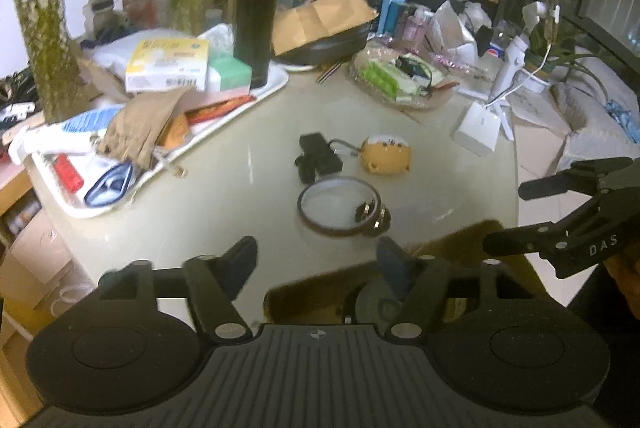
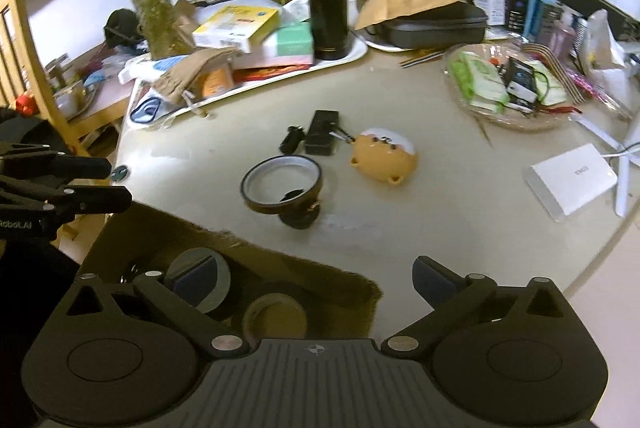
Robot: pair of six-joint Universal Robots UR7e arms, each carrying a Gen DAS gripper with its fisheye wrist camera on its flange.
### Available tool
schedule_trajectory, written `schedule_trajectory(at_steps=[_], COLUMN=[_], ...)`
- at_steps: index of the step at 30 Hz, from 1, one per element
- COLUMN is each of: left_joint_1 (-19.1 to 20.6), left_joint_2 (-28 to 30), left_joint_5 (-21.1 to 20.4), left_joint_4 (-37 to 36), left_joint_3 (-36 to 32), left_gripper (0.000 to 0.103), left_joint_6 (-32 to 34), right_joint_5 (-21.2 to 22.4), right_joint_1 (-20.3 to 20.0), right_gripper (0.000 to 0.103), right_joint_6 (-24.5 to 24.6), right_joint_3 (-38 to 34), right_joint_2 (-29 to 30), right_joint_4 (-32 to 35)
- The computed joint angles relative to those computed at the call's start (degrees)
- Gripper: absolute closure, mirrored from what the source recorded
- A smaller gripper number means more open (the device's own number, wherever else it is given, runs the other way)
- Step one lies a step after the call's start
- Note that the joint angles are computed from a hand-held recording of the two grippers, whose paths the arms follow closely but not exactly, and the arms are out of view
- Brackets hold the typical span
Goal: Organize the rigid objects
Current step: 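Withdraw both open tools from the box toward the black ring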
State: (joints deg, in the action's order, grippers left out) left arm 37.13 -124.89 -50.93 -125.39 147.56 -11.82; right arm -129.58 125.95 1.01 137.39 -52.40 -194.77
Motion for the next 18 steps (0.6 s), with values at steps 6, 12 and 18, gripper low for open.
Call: schedule_trajectory(at_steps=[6, 12, 18], left_joint_1=[2.69, 4.83, 7.19], left_joint_2=[7.10, 12.93, 17.81], left_joint_5=[-1.97, -3.92, -5.76], left_joint_4=[-7.27, -11.48, -12.44], left_joint_3=[-1.73, -4.01, -5.98], left_gripper=[0.036, 0.026, 0.021], left_joint_6=[4.04, 6.16, 5.76], right_joint_5=[-1.25, -4.14, -5.64], right_joint_1=[0.03, 0.72, 0.36], right_gripper=[0.000, 0.000, 0.000], right_joint_6=[0.57, -0.88, -1.85], right_joint_3=[-0.58, -2.02, -1.66], right_joint_2=[-2.44, -5.65, -6.64], right_joint_4=[2.50, 5.31, 3.72])
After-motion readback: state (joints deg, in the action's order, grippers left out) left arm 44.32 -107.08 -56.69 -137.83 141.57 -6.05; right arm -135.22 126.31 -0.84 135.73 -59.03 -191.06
